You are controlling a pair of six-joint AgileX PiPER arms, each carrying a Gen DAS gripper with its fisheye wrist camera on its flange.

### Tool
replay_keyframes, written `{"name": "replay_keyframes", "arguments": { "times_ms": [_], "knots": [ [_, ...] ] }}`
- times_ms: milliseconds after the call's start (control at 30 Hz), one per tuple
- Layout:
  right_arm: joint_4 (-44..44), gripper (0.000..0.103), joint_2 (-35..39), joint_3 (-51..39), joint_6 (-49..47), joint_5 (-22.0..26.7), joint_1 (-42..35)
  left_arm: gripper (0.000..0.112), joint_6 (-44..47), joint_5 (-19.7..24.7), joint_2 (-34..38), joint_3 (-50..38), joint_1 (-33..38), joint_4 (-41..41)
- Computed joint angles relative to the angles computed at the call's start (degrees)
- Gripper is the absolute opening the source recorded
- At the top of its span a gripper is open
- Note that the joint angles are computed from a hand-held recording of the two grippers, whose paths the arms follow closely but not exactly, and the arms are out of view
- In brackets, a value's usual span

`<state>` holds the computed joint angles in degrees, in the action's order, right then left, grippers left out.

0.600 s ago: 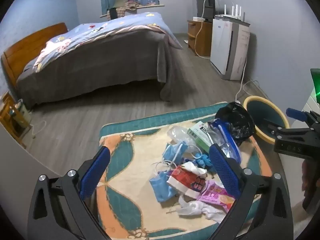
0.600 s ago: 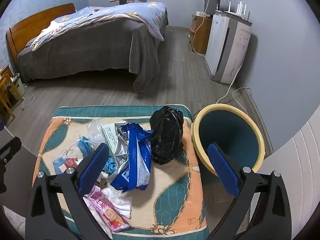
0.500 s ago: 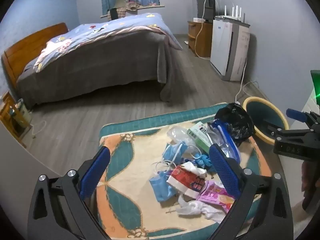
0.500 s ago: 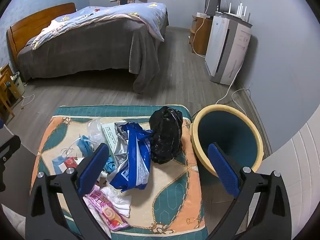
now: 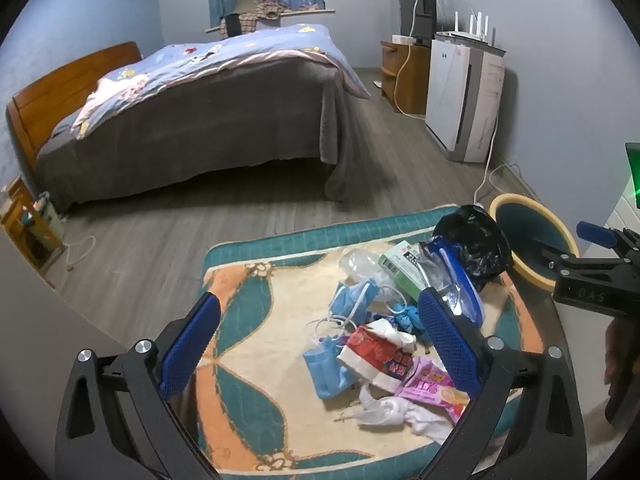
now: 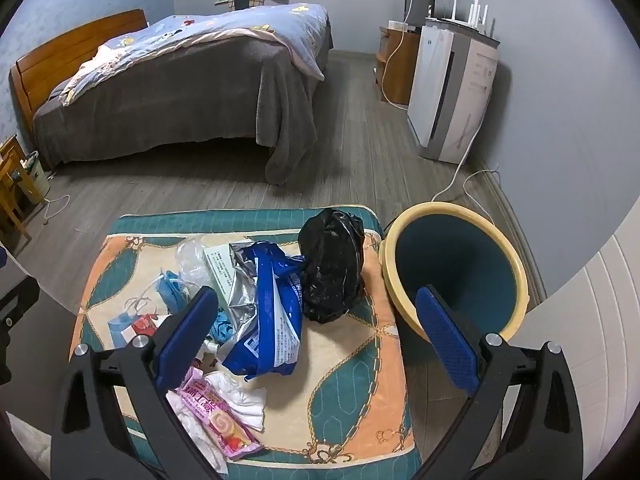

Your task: Collect trash

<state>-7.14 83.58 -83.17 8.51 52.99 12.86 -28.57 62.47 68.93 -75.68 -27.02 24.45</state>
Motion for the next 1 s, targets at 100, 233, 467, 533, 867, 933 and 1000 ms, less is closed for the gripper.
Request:
{"name": "replay_keyframes", "arguments": {
  "times_ms": [100, 233, 467, 533, 867, 933, 1000],
  "knots": [
    [-0.3, 0.097, 0.1, 0.0, 0.3, 0.0, 0.2, 0.098, 0.1, -0.2, 0.2, 0.0, 0.2, -0.2],
    [0.0, 0.097, 0.1, 0.1, 0.2, 0.2, 0.2, 0.098, 0.0, -0.1, 0.2, 0.0, 0.1, -0.1],
    [0.2, 0.097, 0.2, 0.2, 0.3, 0.3, 0.1, 0.098, -0.1, -0.2, 0.3, 0.1, 0.2, 0.0],
    [0.2, 0.097, 0.2, 0.1, 0.2, 0.4, 0.1, 0.098, 0.0, -0.3, 0.2, 0.1, 0.3, -0.2],
    [0.6, 0.097, 0.3, -0.1, -0.2, 1.1, -0.1, 0.098, 0.1, -0.2, 0.3, 0.0, 0.4, -0.2],
    [0.6, 0.097, 0.3, -0.1, -0.3, 1.1, -0.1, 0.098, 0.1, -0.1, 0.3, 0.0, 0.4, -0.2],
    [0.6, 0.097, 0.4, -0.2, -0.3, 1.2, -0.1, 0.098, 0.2, -0.2, 0.3, 0.0, 0.4, -0.3]
  ]
}}
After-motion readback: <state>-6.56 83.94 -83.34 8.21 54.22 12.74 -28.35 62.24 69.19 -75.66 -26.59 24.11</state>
